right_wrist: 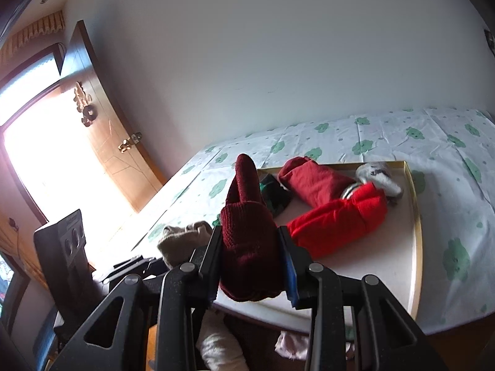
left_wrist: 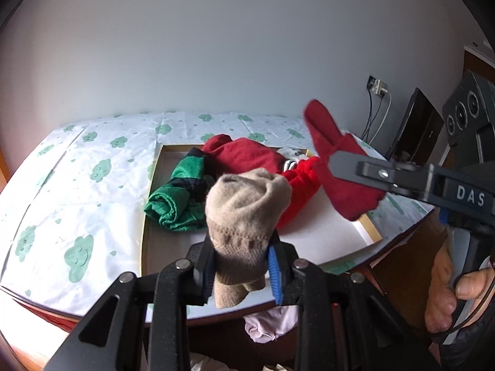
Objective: Take underwear out of drawer
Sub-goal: 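Lower both socks into the tray and open both tools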
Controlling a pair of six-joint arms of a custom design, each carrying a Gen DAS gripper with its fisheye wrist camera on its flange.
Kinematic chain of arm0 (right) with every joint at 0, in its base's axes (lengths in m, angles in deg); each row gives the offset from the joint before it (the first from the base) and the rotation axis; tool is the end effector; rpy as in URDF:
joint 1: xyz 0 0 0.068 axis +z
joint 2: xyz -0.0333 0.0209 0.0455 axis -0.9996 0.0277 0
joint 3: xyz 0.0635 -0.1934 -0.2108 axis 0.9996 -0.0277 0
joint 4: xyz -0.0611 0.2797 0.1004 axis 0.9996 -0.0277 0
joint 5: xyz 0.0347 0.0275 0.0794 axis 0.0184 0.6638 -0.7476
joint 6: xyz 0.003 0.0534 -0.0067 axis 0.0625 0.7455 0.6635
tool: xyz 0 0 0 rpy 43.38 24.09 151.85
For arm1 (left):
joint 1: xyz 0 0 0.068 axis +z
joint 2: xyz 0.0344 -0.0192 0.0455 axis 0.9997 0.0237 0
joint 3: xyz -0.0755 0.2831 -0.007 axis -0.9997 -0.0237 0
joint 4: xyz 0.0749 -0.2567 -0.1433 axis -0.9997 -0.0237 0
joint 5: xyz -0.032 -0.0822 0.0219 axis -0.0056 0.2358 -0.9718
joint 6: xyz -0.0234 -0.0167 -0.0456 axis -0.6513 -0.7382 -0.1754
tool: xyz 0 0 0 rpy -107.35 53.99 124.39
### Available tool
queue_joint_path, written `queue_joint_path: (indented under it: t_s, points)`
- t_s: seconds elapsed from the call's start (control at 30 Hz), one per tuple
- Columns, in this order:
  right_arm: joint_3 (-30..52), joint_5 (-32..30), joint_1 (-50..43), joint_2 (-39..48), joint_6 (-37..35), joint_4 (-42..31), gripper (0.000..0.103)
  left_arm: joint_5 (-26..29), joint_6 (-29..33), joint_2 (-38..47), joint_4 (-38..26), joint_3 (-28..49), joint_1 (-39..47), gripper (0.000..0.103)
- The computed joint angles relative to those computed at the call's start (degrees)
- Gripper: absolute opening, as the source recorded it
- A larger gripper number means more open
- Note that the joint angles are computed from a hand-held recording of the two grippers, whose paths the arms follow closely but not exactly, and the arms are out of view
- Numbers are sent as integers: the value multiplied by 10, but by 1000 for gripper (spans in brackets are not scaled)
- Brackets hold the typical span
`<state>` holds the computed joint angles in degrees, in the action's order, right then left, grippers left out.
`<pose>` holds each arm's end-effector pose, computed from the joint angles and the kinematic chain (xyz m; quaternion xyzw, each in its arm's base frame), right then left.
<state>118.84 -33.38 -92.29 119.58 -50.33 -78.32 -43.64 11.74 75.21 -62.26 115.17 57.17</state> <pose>0.2939 -0.0017 0.4174 -0.0550 0.8704 0.2417 0.4253 0.2729 -0.1658 0.3789 0.1303 0.8811 -0.1629 0.4244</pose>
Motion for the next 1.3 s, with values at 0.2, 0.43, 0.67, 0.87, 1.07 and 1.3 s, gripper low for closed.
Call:
queue_joint_path:
  t_s: [0.2, 0.43, 0.67, 0.87, 1.07, 1.3]
  points:
    - [20, 48, 32, 52, 22, 37, 36, 8, 6, 49, 2, 26, 10, 27]
    - [46, 76, 49, 116, 45, 54, 36, 20, 7, 81, 1, 38, 24, 27]
    - [76, 99, 64, 169, 54, 56, 36, 18, 16, 117, -12, 59, 29, 27]
    - [106, 133, 84, 199, 50, 52, 36, -1, 20, 144, -25, 78, 29, 27]
    - [126, 150, 96, 229, 49, 49, 36, -14, 21, 157, -33, 86, 32, 27]
    - [159, 169, 106, 272, 50, 32, 36, -13, 23, 164, -29, 87, 35, 27]
